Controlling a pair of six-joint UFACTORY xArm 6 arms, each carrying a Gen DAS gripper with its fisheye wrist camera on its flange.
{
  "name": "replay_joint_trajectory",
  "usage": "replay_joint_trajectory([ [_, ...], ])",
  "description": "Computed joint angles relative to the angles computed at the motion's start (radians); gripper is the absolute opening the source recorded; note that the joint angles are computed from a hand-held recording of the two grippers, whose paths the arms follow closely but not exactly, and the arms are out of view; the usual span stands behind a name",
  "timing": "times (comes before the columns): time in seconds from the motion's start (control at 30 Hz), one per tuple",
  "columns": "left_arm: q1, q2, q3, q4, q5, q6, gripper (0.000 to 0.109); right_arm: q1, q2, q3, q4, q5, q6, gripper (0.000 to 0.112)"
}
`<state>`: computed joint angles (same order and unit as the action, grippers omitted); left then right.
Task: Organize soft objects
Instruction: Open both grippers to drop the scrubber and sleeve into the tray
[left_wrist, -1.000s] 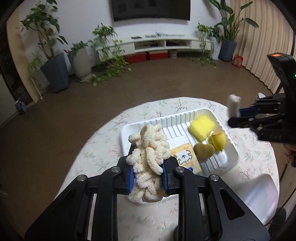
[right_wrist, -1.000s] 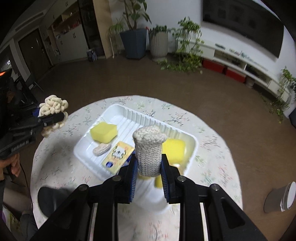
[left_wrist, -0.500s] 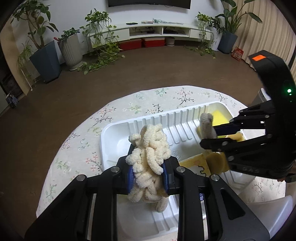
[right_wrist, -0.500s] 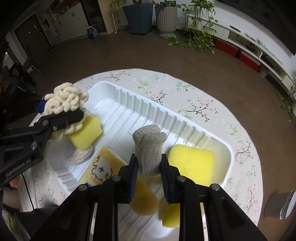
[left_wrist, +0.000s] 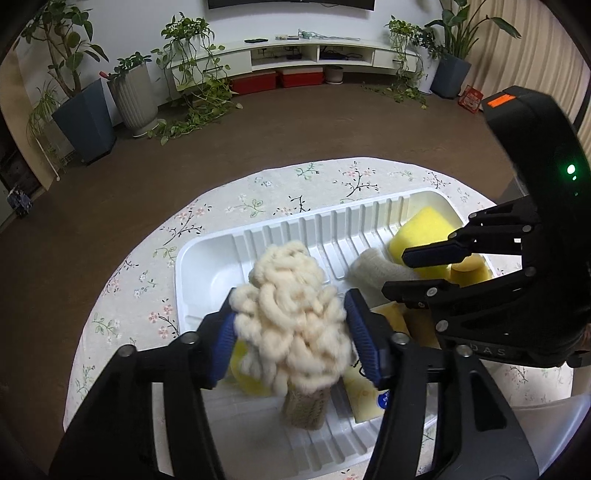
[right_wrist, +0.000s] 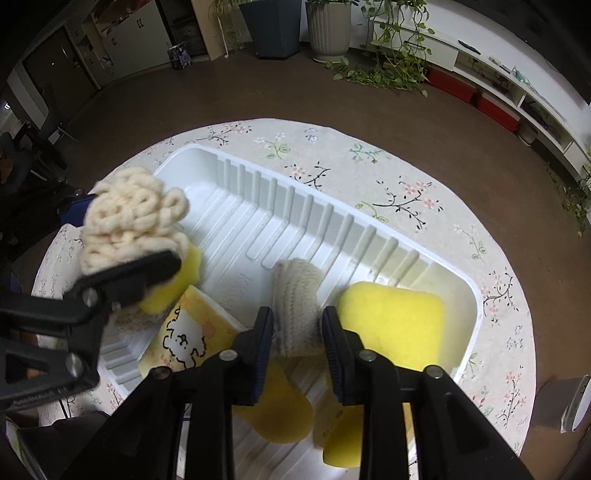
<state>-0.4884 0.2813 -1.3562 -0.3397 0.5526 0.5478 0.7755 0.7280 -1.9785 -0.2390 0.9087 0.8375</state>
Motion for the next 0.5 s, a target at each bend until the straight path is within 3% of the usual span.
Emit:
replay_joint_trajectory([
  [0.5, 0.012, -0.079, 0.067, -0.049, 0.004, 0.027, 0.070, 0.025, -0.124, 0.146, -0.084, -0.083, 0.117, 0.060],
])
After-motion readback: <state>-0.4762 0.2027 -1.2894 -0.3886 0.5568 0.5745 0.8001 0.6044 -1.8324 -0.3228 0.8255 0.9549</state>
